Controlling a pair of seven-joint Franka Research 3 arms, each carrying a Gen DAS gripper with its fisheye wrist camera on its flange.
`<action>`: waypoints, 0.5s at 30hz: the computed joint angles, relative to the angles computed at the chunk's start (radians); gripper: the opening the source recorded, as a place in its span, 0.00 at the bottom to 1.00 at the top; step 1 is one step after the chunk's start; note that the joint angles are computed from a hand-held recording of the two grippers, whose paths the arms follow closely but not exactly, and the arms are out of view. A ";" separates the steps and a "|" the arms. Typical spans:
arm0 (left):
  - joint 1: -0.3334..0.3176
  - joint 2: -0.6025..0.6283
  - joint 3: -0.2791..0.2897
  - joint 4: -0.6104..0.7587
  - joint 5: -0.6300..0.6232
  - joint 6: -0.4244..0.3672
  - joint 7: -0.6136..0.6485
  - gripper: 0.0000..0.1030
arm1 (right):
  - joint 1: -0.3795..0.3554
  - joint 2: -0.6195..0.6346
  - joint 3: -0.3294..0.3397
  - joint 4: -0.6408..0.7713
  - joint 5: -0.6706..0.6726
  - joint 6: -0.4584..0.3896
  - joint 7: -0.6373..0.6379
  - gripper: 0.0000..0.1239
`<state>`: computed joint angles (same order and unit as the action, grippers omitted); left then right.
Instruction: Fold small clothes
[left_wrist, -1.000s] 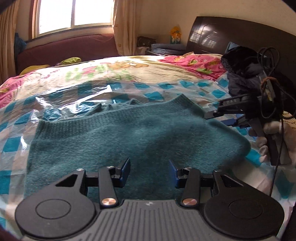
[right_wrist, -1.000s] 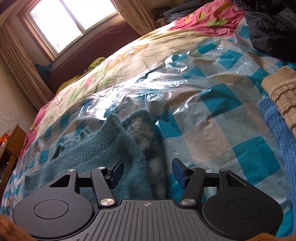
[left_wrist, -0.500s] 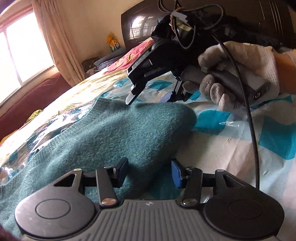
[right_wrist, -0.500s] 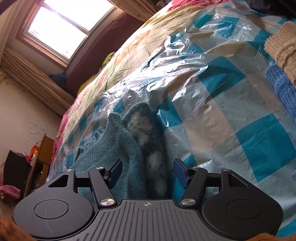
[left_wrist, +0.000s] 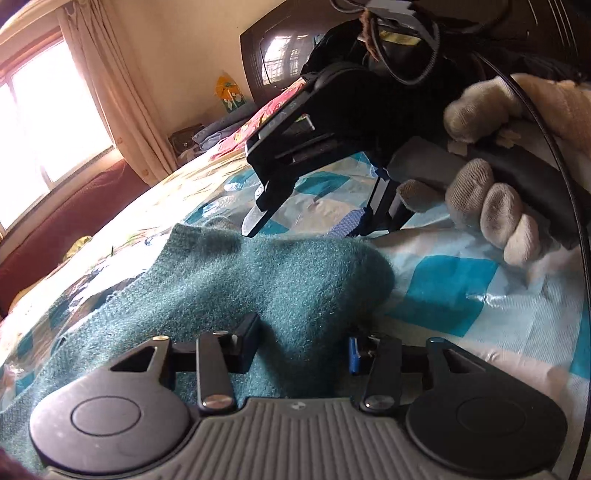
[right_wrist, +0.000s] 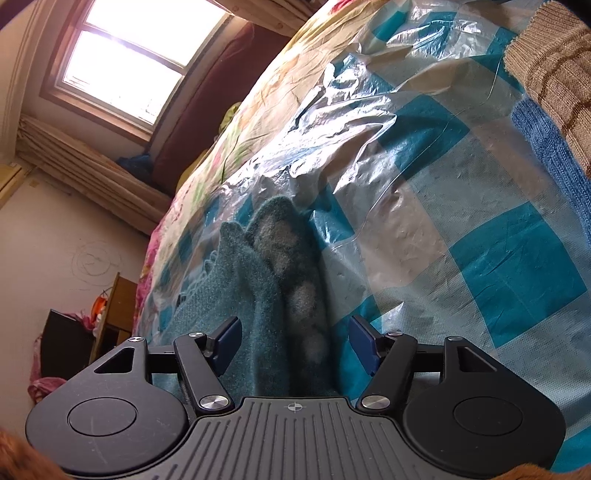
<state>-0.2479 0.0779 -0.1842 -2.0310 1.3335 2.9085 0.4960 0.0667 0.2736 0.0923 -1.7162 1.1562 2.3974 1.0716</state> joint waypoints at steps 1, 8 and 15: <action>0.006 -0.007 0.001 -0.005 -0.039 0.016 0.017 0.37 | -0.002 0.001 0.000 0.002 -0.001 -0.009 -0.003 0.55; 0.049 -0.052 0.007 -0.045 -0.215 0.127 0.094 0.28 | -0.008 0.065 0.013 0.092 -0.030 -0.113 0.011 0.64; 0.063 -0.058 0.003 -0.072 -0.293 0.168 0.184 0.27 | 0.029 0.120 0.021 0.173 -0.157 -0.089 0.108 0.42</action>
